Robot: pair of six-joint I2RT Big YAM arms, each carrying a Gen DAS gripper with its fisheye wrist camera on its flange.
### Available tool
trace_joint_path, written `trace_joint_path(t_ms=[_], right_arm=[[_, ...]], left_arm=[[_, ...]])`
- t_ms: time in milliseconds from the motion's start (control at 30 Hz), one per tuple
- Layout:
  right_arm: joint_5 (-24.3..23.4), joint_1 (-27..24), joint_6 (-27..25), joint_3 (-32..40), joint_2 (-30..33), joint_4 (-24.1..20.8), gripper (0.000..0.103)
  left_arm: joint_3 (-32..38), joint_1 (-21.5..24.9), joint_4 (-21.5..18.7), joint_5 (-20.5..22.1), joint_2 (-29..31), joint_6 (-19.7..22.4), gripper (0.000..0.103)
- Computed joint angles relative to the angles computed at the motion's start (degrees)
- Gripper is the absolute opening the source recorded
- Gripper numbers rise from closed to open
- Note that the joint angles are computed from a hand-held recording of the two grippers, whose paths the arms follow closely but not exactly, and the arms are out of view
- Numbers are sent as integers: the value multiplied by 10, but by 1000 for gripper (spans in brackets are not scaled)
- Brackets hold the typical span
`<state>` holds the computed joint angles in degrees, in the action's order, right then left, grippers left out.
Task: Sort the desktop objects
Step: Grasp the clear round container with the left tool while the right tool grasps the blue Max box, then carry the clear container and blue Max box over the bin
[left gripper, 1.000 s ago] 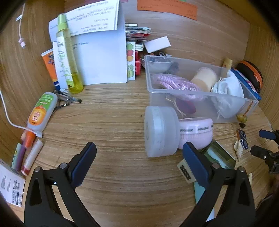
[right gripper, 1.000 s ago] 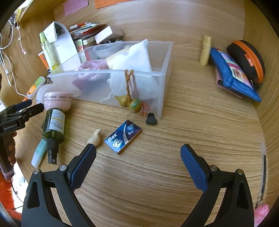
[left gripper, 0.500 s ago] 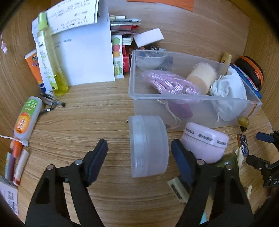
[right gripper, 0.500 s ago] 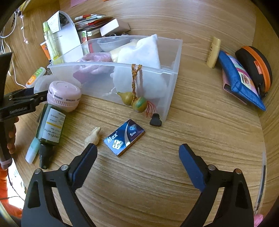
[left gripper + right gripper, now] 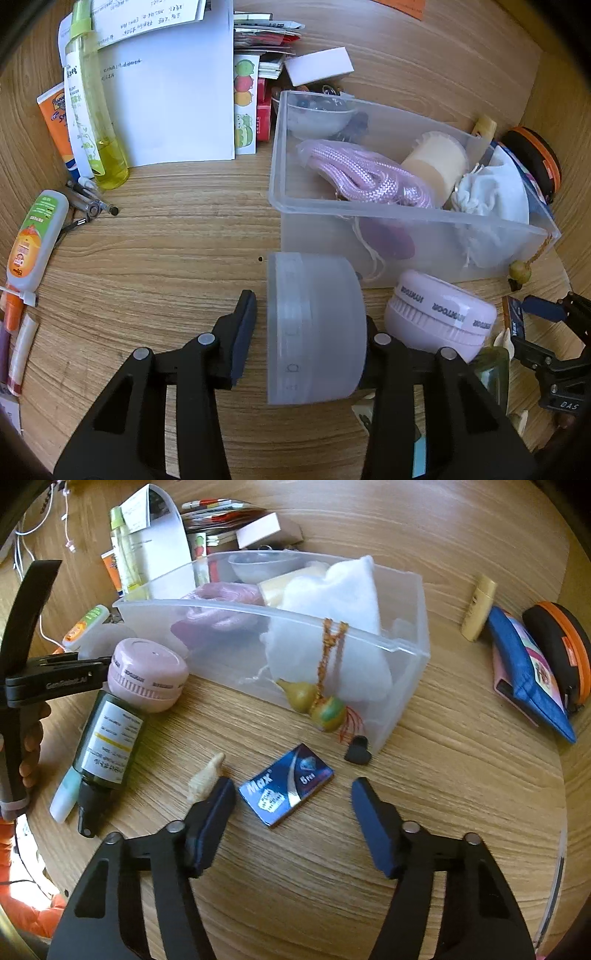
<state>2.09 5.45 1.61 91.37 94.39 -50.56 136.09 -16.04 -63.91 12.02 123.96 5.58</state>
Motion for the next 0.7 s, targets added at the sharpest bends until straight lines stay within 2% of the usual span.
trace_joint_path(t_ms=[167, 233, 500, 700], right_arm=[[-1, 2, 0, 0, -1, 4, 35], [0, 3, 1, -2, -2, 8, 31], [0, -1, 19, -19, -17, 24, 27], [-2, -3, 28, -33, -39, 39, 27]], left_arm=[[-12, 5, 10, 8, -5, -18, 31], [-24, 8, 25, 7, -11, -30, 30], [-73, 14, 79, 1, -43, -42, 29], [-106, 21, 100, 14, -67, -53, 29]])
